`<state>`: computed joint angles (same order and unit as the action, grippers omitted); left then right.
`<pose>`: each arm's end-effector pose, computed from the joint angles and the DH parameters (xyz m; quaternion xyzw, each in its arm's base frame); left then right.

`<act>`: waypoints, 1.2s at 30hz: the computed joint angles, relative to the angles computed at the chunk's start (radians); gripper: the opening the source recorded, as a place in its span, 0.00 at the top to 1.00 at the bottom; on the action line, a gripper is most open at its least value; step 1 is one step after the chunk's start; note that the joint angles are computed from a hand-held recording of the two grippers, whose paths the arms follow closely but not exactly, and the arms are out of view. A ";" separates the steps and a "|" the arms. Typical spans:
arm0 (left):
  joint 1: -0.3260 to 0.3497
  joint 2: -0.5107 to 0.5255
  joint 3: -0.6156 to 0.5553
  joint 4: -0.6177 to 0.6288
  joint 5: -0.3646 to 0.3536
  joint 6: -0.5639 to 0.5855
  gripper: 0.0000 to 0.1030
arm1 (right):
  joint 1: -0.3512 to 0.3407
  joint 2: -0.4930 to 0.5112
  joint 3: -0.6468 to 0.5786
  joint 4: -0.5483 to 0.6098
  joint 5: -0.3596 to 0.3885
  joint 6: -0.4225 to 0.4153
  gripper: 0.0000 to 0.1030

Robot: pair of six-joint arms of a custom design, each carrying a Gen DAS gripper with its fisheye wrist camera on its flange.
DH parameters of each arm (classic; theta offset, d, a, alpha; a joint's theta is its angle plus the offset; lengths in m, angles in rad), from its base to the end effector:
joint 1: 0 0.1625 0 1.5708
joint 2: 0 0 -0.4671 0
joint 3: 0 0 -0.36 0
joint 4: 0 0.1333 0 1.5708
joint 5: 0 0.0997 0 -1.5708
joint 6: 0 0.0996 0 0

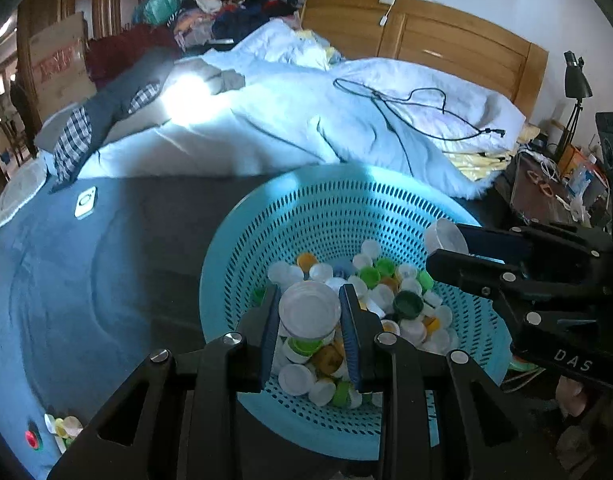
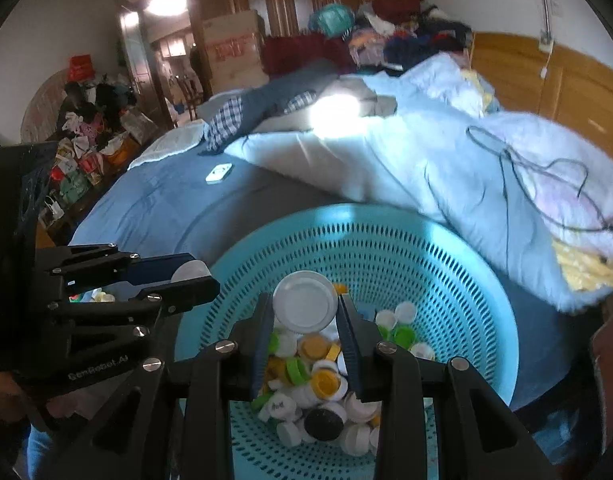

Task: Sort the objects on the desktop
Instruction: 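Carry both held white caps over the blue basket, then open both grippers to drop the white caps into the basket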

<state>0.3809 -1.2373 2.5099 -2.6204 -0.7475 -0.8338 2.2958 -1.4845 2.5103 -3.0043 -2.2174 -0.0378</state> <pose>-0.2398 -0.3183 0.1717 0.2051 0.8885 -0.2830 0.2973 0.2869 -0.2133 0.2866 0.2859 -0.8858 0.2855 0.2283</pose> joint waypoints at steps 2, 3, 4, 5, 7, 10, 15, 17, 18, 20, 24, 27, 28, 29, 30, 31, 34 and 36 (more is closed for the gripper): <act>0.007 0.011 -0.002 -0.015 -0.005 0.004 0.76 | -0.007 0.001 0.006 0.001 0.011 0.002 0.66; 0.007 0.009 0.001 -0.013 -0.007 0.001 0.76 | -0.007 0.004 0.008 -0.001 0.011 0.001 0.66; 0.006 0.007 0.003 -0.014 -0.009 0.000 0.76 | -0.006 0.007 0.011 -0.006 0.011 -0.001 0.66; 0.007 0.008 0.003 -0.016 -0.008 0.000 0.76 | -0.007 0.009 0.014 -0.009 0.013 -0.002 0.66; 0.006 0.008 0.005 -0.018 -0.007 -0.003 0.76 | -0.010 0.012 0.019 -0.017 0.012 -0.006 0.66; 0.006 0.005 0.007 -0.020 -0.006 -0.002 0.76 | -0.017 0.008 0.021 -0.020 0.013 -0.011 0.66; 0.010 0.012 0.008 -0.031 -0.010 0.002 0.76 | -0.018 0.003 0.024 -0.018 0.013 -0.009 0.66; 0.011 0.013 0.009 -0.034 -0.011 0.005 0.76 | -0.021 0.002 0.026 -0.018 0.015 -0.010 0.66; 0.011 0.014 0.009 -0.036 -0.011 0.007 0.76 | -0.021 0.001 0.026 -0.018 0.016 -0.010 0.66; 0.013 0.018 0.008 -0.042 -0.011 0.010 0.76 | -0.021 0.001 0.026 -0.018 0.016 -0.010 0.66; 0.012 0.024 0.019 -0.078 -0.007 0.019 0.76 | -0.019 0.000 0.028 -0.022 0.009 -0.009 0.66; 0.000 0.023 0.032 -0.097 0.012 0.011 0.57 | -0.012 0.005 0.034 -0.057 -0.023 -0.006 0.33; -0.007 0.019 0.039 -0.097 0.027 0.001 0.46 | -0.009 0.004 0.037 -0.073 -0.028 -0.008 0.29; -0.014 0.012 0.050 -0.106 0.036 -0.004 0.45 | -0.005 0.004 0.035 -0.074 -0.033 -0.007 0.29; -0.017 0.000 0.058 -0.109 0.039 -0.009 0.45 | 0.000 0.004 0.033 -0.072 -0.034 -0.005 0.29; -0.018 -0.011 0.062 -0.101 0.042 -0.017 0.45 | 0.005 0.007 0.032 -0.074 -0.033 -0.003 0.29; -0.027 -0.090 0.094 -0.013 0.066 -0.091 0.45 | 0.027 0.025 0.032 -0.095 -0.013 0.000 0.29; -0.040 -0.184 0.129 0.088 0.081 -0.178 0.45 | 0.037 0.044 0.037 -0.129 0.021 -0.015 0.29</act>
<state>0.3412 -1.4211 2.6391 -2.5325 -0.6665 -1.0117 2.3327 -1.4408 2.5478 -3.1334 -2.1963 -0.0530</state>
